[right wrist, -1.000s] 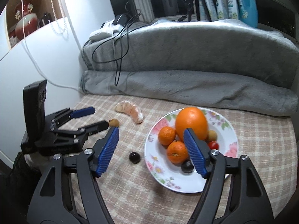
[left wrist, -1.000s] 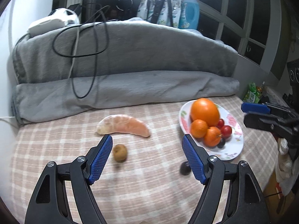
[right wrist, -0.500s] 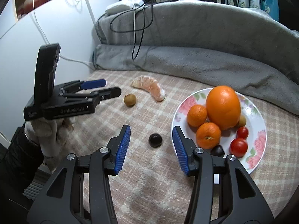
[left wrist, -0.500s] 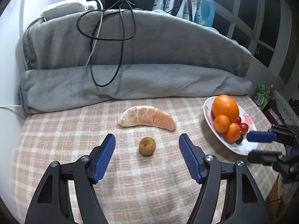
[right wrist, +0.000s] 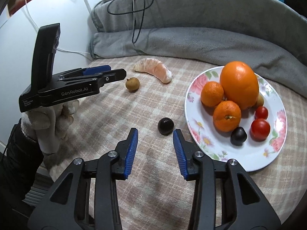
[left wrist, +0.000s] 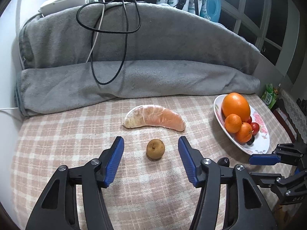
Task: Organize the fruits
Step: 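Position the left gripper around the brown kiwi while the right surrounds the dark plum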
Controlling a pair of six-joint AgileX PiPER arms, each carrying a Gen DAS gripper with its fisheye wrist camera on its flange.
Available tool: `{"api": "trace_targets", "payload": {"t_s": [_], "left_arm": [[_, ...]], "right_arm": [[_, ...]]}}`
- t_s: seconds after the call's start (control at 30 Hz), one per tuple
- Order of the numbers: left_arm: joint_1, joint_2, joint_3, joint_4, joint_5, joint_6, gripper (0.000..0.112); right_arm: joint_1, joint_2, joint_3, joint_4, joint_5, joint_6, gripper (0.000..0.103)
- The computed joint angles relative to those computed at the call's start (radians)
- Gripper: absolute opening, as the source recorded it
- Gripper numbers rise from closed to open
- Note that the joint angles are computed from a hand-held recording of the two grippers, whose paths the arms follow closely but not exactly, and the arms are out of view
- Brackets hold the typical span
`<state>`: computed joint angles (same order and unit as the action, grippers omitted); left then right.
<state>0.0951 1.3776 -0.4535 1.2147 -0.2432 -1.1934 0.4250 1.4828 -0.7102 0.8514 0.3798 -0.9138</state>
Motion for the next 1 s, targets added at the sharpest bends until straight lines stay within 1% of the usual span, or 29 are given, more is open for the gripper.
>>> {"api": "trace_targets", "payload": {"t_s": [0.1,0.27,0.3,0.37,0.43,0.5,0.77,0.9,0.97,1.0], "left_arm": [[0.008,0.016,-0.006,0.012,-0.012,-0.013,0.055],[0.026,0.047,-0.012,0.000,-0.043,0.009,0.053],[0.031,0.052,-0.012,0.001,-0.049,0.010,0.053],[0.040,0.063,-0.016,0.006,-0.059,0.013,0.052],[0.047,0.070,-0.019,0.018,-0.067,0.006,0.050],[0.052,0.073,-0.021,0.026,-0.071,0.002,0.049],[0.071,0.122,-0.041,0.077,-0.085,-0.012,0.049],[0.067,0.144,-0.052,0.088,-0.093,-0.010,0.049],[0.066,0.157,-0.059,0.093,-0.097,-0.010,0.049],[0.064,0.164,-0.062,0.094,-0.098,-0.009,0.047]], "right_arm": [[0.008,0.016,0.001,0.011,-0.005,0.004,0.040],[0.038,0.038,0.003,-0.015,-0.044,0.050,0.039],[0.045,0.045,0.000,-0.030,-0.054,0.070,0.038],[0.053,0.055,-0.004,-0.062,-0.066,0.107,0.033],[0.072,0.067,-0.008,-0.123,-0.093,0.182,0.033],[0.076,0.071,-0.007,-0.157,-0.101,0.225,0.033],[0.084,0.105,-0.021,-0.152,-0.120,0.265,0.033],[0.095,0.114,-0.029,-0.204,-0.129,0.331,0.033],[0.095,0.113,-0.030,-0.207,-0.128,0.339,0.033],[0.098,0.114,-0.030,-0.219,-0.131,0.356,0.033]]}}
